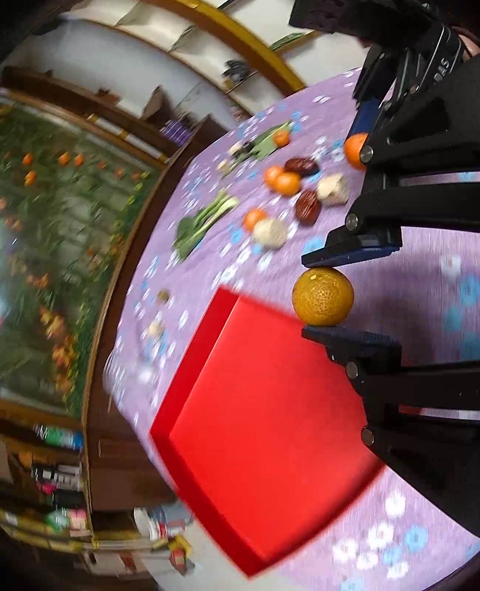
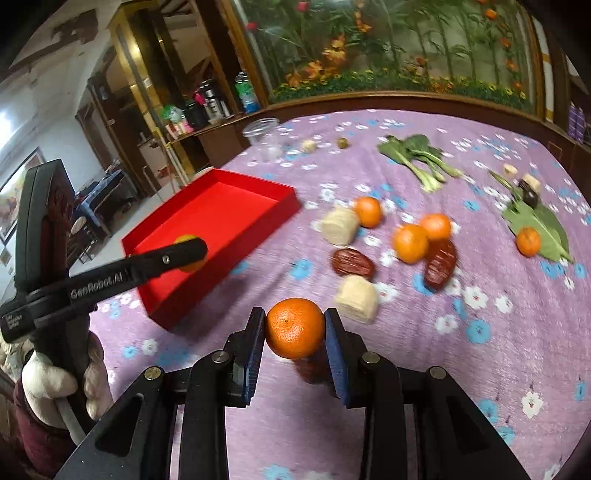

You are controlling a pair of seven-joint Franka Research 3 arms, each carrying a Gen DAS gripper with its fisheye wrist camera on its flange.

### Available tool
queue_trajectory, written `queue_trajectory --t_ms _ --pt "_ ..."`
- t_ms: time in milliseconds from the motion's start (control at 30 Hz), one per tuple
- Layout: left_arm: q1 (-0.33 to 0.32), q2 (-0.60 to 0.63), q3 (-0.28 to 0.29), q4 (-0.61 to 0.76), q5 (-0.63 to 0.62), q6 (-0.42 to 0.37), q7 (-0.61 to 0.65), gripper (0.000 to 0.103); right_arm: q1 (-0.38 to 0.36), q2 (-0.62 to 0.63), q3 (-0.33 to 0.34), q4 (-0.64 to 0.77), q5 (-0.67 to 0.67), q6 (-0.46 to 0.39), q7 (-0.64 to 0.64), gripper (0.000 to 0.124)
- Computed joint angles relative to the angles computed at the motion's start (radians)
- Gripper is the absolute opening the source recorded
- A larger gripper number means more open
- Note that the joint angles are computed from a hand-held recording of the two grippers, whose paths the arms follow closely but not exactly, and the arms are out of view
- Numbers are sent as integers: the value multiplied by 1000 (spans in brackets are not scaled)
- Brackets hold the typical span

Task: Organize fruits
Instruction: 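Carry both mandarins into the red tray and open both tools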

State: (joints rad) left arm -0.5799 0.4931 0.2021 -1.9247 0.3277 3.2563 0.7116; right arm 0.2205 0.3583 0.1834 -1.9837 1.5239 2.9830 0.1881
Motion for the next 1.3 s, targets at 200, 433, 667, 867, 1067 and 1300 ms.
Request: queue_trajectory --t_ms 200,433,667,867,1067,1300 --pt "-249 -10 328 -87 -71 12 -82 30 26 27 20 66 -150 -76 134 35" --pt "-205 -1 334 -117 -128 24 -87 31 66 168 43 249 -387 -135 354 36" --pt "-122 -2 266 -136 -175 63 -58 34 147 304 2 401 -676 -156 614 37" --pt "-81 -32 226 -196 -264 152 -20 51 144 351 26 433 -793 -121 708 47" --pt "-130 -64 251 -245 -386 192 55 54 34 314 157 356 -782 -18 665 57" --pt "-235 -90 299 -264 -540 209 184 57 -231 228 410 181 -541 126 451 59"
